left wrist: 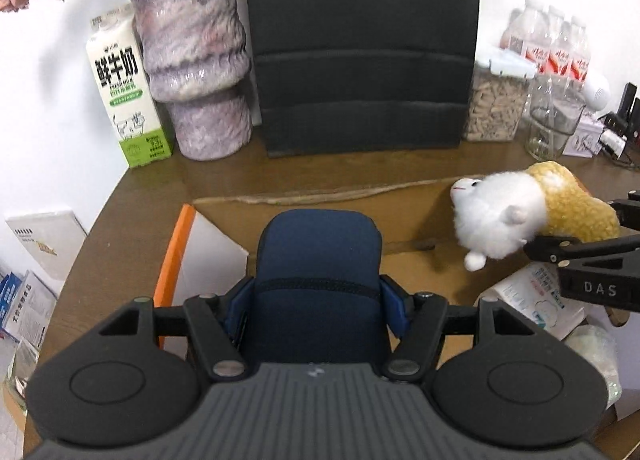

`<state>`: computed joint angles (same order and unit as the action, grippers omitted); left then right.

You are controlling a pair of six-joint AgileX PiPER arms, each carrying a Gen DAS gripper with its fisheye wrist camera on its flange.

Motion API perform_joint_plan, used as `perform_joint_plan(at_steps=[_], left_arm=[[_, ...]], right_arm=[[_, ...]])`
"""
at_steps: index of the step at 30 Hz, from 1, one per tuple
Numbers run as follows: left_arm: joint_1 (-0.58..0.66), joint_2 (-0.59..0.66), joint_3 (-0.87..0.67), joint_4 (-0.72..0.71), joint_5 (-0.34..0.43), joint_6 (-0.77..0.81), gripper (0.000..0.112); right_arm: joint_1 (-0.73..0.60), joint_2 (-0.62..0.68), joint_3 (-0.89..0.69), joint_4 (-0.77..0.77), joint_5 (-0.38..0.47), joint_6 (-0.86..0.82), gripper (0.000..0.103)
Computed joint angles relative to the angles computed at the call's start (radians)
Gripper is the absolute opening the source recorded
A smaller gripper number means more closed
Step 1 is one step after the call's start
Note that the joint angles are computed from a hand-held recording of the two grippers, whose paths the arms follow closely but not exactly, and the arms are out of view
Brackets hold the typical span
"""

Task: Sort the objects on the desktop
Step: 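Lift and carry the plush toy and navy case toward the box, then open both grippers to drop the plush toy and navy case into the box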

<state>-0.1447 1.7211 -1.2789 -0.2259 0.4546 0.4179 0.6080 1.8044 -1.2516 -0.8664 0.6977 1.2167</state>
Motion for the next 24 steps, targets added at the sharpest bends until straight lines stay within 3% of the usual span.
perform_joint_plan(at_steps=[7,11,14,16,19,24], left_arm=[[-0.008,0.030,-0.042,0.081,0.048,-0.077,0.067],[-0.001,0.046,-0.069,0.082,0.082,-0.100,0.069],[0.000,0.024,-0.041,0.111,0.038,-0.143,0.079],[-0.003,0.003,-0.014,0.130,-0.004,-0.151,0.092],[0.005,-0.024,0.011,0.106,-0.019,-0.120,0.101],[0.030,-0.097,0.075,-0.001,-0.048,-0.016,0.103]], right_arm=[[-0.015,0.015,-0.031,0.053,0.011,-0.056,0.055],[-0.017,0.014,-0.038,0.075,0.002,-0.079,0.066],[-0.025,-0.004,-0.022,0.108,-0.041,-0.103,0.080],[-0.011,-0.009,-0.020,0.088,-0.030,-0.077,0.093],[0.008,-0.014,-0.018,0.064,-0.011,-0.056,0.095],[0.035,-0.049,0.012,0.039,0.003,-0.011,0.097]])
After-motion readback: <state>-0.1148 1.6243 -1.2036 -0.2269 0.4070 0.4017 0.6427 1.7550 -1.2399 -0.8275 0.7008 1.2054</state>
